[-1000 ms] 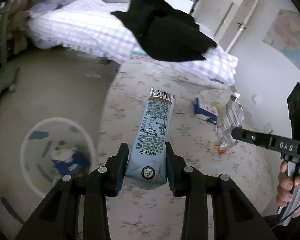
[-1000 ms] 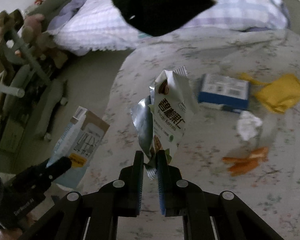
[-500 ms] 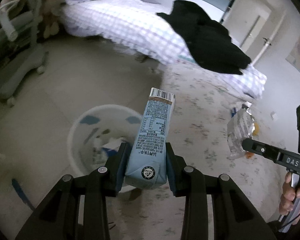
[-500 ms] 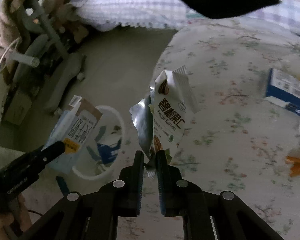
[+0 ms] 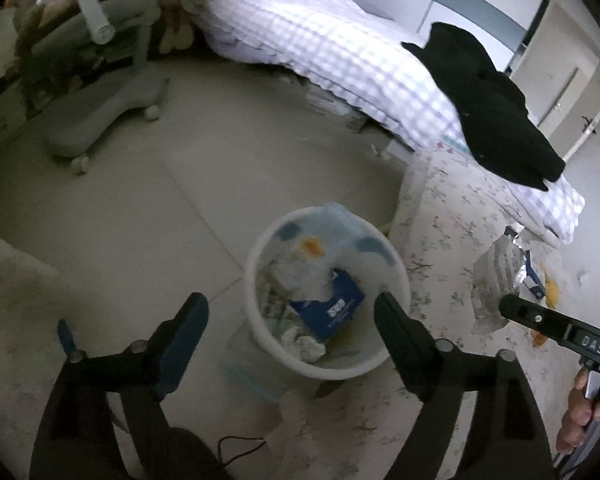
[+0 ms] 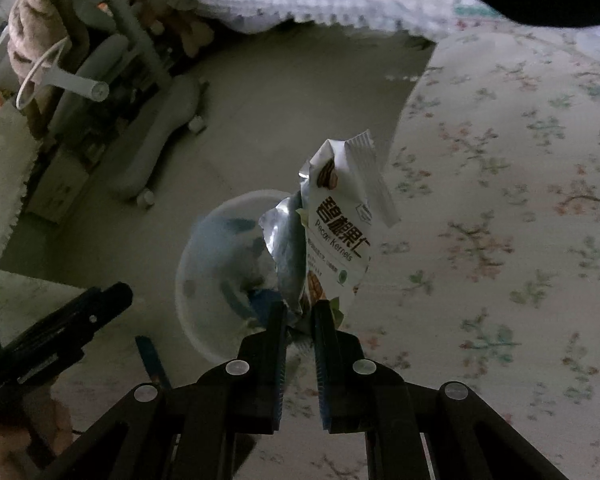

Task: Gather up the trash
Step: 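Carry the wrapper and carton over the wastebasket and open both tools, then move the right tool back to the bed and grasp the orange peel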

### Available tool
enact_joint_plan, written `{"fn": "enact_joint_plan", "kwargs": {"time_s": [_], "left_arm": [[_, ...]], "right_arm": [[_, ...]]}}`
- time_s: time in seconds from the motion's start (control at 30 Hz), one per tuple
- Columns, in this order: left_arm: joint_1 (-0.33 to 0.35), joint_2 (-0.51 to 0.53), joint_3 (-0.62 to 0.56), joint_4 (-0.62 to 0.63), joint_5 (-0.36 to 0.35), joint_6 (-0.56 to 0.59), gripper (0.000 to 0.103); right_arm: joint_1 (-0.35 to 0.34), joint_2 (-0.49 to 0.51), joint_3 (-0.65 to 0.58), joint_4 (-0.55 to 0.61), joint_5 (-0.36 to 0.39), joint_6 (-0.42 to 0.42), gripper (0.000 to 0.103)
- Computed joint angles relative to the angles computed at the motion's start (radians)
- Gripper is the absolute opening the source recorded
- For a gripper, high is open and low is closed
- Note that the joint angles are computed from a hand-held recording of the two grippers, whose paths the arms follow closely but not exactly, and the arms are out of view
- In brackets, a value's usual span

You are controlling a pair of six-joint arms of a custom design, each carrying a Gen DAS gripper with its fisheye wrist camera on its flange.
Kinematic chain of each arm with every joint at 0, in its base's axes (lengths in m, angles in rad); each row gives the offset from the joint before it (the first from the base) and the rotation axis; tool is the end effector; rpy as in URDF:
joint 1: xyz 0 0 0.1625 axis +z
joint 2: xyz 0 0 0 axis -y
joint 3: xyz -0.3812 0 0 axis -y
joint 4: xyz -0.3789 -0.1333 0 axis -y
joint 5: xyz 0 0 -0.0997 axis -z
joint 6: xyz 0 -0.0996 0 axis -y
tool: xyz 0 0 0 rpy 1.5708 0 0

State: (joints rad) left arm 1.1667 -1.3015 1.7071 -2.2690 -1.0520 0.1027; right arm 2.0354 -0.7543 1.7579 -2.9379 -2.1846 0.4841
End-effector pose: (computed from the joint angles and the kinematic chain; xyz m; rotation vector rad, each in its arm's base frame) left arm -0.0561 -0.5959 0.3264 0.5600 2.5729 -0.4881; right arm 0.3383 -0.5055 0.0633 -0.1796 -2.6396 0.8142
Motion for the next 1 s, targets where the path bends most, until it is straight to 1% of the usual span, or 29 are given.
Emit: {"fn": "enact_joint_plan", "kwargs": {"time_s": [0.17,0.37,0.4,0.47,0.5,0.53,0.57,0.6,0.63,0.77,0.87,0.93,1.0], "left_arm": [[0.016,-0.022,0.002,0.004,0.031,0.022,0.088],[0.033,-0.037,0.002,0.005,0.048,0.030,0.089],[0.035,-0.038,0.002,0.002,0.052,0.034,0.089],[0.033,-0.044,0.011,-0.008,0.064,0.038,0.094],[0.033,-0.047,0.015,-0.014,0.067,0.042,0.098],[0.032,-0.050,0.019,-0.018,0.067,0.043,0.100],[0.030,-0.053,0.023,-0.020,0.066,0.045,0.100],[0.029,-0.056,0.025,-0.020,0.065,0.046,0.101],[0.027,-0.059,0.027,-0.015,0.064,0.047,0.103],[0.013,-0.075,0.042,-0.006,0.051,0.057,0.103],[0.000,-0.087,0.056,-0.006,0.039,0.060,0.103],[-0.009,-0.094,0.067,-0.002,0.027,0.047,0.103],[-0.017,-0.100,0.075,0.010,0.009,0.032,0.103]], "right_arm": [[-0.011,0.054,-0.053,0.010,0.026,-0.009,0.012],[-0.023,0.117,-0.112,0.026,0.069,-0.014,0.013],[-0.025,0.124,-0.120,0.027,0.075,-0.016,0.016],[-0.029,0.135,-0.132,0.028,0.094,-0.021,0.018],[-0.032,0.135,-0.135,0.035,0.102,-0.019,0.033],[-0.035,0.135,-0.137,0.042,0.115,-0.011,0.054],[-0.037,0.131,-0.134,0.043,0.121,0.003,0.060],[-0.036,0.127,-0.125,0.025,0.117,0.010,0.062],[-0.034,0.122,-0.119,0.018,0.111,0.010,0.062],[-0.022,0.090,-0.084,0.012,0.074,0.031,0.063],[-0.007,0.055,-0.046,0.012,0.023,0.061,0.069],[0.008,0.024,-0.018,0.019,-0.021,0.084,0.076],[0.017,0.003,0.002,0.019,-0.055,0.095,0.080]]}}
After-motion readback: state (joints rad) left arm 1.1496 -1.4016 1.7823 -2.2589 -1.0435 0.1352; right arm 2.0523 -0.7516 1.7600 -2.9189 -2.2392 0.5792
